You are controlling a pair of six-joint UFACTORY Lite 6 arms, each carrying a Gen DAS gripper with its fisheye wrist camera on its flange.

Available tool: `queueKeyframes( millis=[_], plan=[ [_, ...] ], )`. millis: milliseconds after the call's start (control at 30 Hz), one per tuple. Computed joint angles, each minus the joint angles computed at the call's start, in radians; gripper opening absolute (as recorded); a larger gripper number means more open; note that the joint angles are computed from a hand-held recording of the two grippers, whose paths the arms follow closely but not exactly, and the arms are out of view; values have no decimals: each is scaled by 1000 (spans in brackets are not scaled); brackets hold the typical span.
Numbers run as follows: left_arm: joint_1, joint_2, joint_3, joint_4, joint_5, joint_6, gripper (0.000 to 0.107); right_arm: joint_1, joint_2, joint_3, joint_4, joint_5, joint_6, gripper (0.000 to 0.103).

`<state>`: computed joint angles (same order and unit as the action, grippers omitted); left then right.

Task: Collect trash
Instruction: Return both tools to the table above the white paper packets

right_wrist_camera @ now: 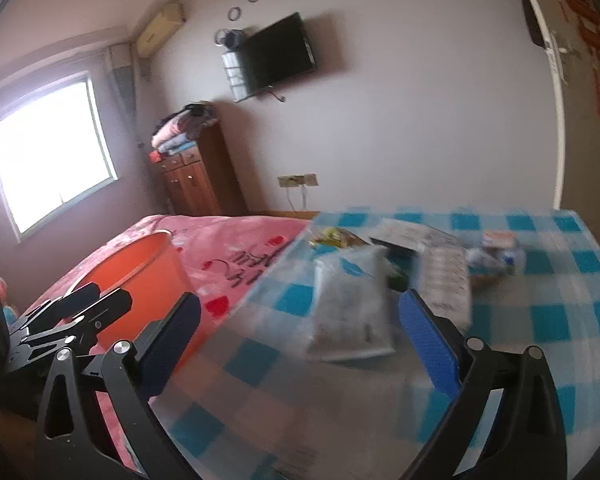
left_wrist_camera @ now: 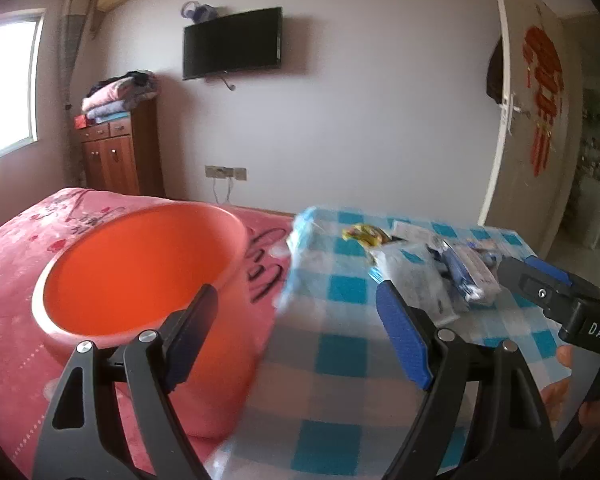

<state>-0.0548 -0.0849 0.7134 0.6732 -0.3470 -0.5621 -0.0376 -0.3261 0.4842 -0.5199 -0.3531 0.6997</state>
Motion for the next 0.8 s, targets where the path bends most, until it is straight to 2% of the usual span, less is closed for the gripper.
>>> queueKeyframes(
  millis=[167, 333, 500, 567, 733, 800],
  plan=[
    [-93, -7, -42, -89, 14, 89, 82, -123, -72, -82, -178, -12, 130, 98],
    [-192, 13, -59, -217, 48, 205, 82, -288, -122, -156, -398, -73, 288, 98],
    [-283, 43, -66, -319, 79, 292, 82, -421, -138, -194, -527, -106, 345, 98],
    [-305, 58, -56, -241, 95, 206, 82, -468, -138, -206, -558, -121, 346, 98],
    [-350, 130, -9, 119, 117, -187, 82, -562, -117, -212, -588, -138, 296, 98],
    [-379, 174, 19, 191, 128, -280, 82, -602, -92, -209, -597, -152, 274, 98]
  ],
)
